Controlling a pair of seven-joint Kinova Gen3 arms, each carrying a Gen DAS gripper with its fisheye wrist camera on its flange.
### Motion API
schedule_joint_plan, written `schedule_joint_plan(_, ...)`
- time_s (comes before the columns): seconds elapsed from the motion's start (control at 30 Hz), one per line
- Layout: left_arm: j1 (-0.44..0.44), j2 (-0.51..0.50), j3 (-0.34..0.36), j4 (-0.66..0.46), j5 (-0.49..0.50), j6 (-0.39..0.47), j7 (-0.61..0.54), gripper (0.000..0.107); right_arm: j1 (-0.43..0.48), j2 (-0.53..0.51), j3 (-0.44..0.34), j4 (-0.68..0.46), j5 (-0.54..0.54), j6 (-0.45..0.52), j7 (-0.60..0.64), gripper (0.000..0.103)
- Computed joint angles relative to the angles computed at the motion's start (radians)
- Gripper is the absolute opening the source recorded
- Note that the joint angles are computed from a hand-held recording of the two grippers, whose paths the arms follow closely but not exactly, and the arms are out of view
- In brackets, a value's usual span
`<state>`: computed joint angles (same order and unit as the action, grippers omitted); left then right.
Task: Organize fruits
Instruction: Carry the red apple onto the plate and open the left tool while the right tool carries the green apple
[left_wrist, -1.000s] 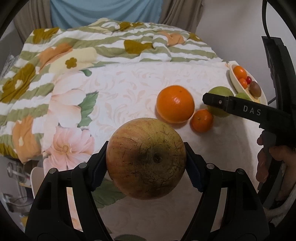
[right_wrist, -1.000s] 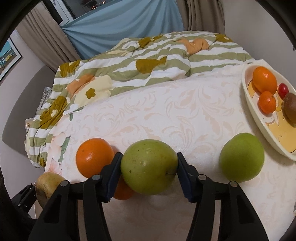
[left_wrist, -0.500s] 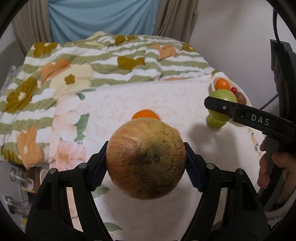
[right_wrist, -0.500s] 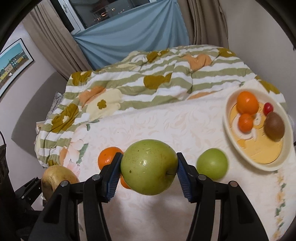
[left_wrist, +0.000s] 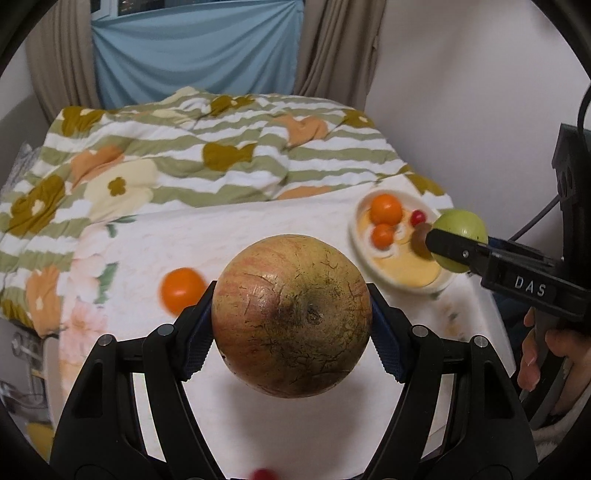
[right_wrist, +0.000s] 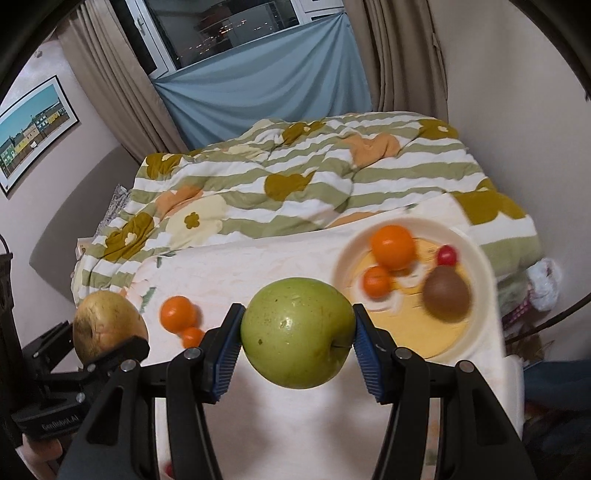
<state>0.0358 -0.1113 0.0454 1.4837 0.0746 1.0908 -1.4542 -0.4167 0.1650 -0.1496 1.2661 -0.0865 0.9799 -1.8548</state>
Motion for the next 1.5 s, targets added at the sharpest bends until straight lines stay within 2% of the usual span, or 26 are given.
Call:
schedule_joint_plan(0.23, 0.089, 0.081, 0.098, -0.067, -0.114, -0.022, 0.213, 0.081, 0.139, -0.01, 0.027, 0.021, -0.144, 0.029, 0.214, 0.053)
schedule_joint_plan(0.43, 0.171, 0.165, 0.106, -0.124, -0.157, -0.029, 0.282, 0.081, 0.215, -0.004, 0.047, 0.03, -0.214, 0.048, 0.327, 0.053)
schedule_joint_plan(0.67, 0.205, 0.283, 0.09, -0.192, -0.103, -0.021, 0.201, 0.081, 0.246, -0.004, 0.069, 0.055, -0.2, 0.036, 0.326, 0.053)
schedule_joint_plan(0.97, 0.222, 0.409, 0.075, -0.261, -0.081, 0.004, 0.045, 0.081, 0.25, -0.007, 0.082, 0.104, -0.148, 0.012, 0.208, 0.053)
schedule_joint_plan(1.5, 0.237, 0.49, 0.067, -0.321, -0.07, 0.034, -0.086, 0.084, 0.227, -0.005, 0.077, 0.135, -0.084, -0.02, 0.106, 0.053)
